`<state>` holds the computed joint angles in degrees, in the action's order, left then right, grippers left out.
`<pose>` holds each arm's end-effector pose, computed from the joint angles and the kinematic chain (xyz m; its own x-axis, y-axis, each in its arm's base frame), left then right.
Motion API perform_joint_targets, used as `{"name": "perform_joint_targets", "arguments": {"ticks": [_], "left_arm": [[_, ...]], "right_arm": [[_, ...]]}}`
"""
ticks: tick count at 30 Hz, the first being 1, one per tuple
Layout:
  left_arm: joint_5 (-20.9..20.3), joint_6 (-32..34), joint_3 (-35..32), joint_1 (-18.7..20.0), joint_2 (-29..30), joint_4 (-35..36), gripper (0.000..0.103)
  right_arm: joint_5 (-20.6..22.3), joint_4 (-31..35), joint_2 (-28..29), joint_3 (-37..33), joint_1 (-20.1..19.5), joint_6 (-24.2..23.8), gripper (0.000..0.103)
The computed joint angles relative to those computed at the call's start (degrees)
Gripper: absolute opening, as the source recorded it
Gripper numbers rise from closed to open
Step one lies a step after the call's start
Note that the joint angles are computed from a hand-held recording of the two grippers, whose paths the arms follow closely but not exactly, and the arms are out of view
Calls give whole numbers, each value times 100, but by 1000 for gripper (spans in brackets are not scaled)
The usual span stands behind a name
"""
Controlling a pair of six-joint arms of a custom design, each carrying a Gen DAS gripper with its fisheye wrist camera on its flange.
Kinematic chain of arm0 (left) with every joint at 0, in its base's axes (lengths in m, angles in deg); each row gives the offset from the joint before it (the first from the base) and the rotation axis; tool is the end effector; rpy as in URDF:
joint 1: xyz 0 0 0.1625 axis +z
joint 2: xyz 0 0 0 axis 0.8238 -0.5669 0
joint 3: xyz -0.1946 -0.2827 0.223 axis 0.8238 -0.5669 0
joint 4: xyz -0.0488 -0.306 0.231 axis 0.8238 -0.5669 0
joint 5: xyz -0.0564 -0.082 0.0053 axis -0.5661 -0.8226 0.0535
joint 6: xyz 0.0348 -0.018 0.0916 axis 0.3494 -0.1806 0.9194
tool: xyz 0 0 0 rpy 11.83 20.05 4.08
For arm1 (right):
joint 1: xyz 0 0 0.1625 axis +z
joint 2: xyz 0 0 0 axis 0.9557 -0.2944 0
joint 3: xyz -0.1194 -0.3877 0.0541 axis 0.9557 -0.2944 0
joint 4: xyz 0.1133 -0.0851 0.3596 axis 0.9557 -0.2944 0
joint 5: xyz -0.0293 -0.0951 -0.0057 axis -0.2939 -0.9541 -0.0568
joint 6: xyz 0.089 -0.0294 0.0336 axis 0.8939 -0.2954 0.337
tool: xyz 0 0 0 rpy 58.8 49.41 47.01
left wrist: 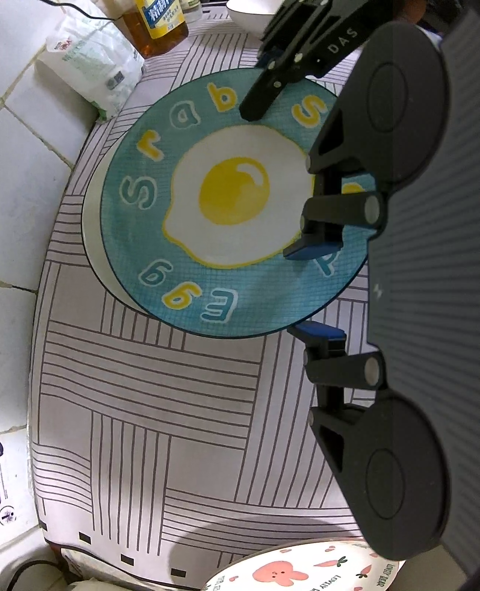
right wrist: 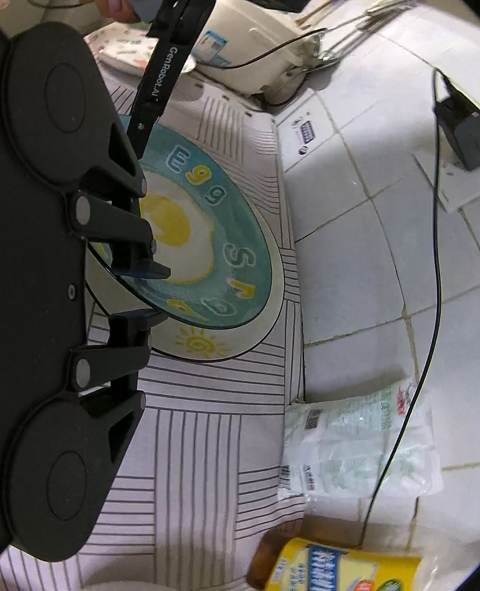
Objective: Organize plates and bowls
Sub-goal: 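Carry the blue egg plate with the left tool onto the white sun plate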
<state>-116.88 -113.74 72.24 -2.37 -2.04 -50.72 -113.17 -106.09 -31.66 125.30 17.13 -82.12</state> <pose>-0.2752 -0.6953 0.1114 -0.6765 -0.6061 -0.4183 -0.3546 0.7660 -0.5362 0.1275 -0.7870 0.2685 -0.6502 -0.7428 0.1597 -0.7574 0.6503 -0.0592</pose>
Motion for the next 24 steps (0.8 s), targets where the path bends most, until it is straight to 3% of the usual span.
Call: {"name": "perform_joint_targets", "arguments": {"ticks": [2, 5, 12, 24], "left_arm": [[1, 42, -8, 15, 10, -45, 33], [-15, 108, -77, 28, 58, -6, 33], [-130, 329, -2, 36, 14, -150, 32], [-32, 186, -195, -39, 132, 126, 31]], "right_arm": [[-40, 84, 66, -130, 25, -150, 22], [-136, 322, 249, -466, 40, -14, 22], [-534, -236, 111, -26, 153, -567, 29], [-819, -1144, -129, 681, 232, -1318, 43]]}}
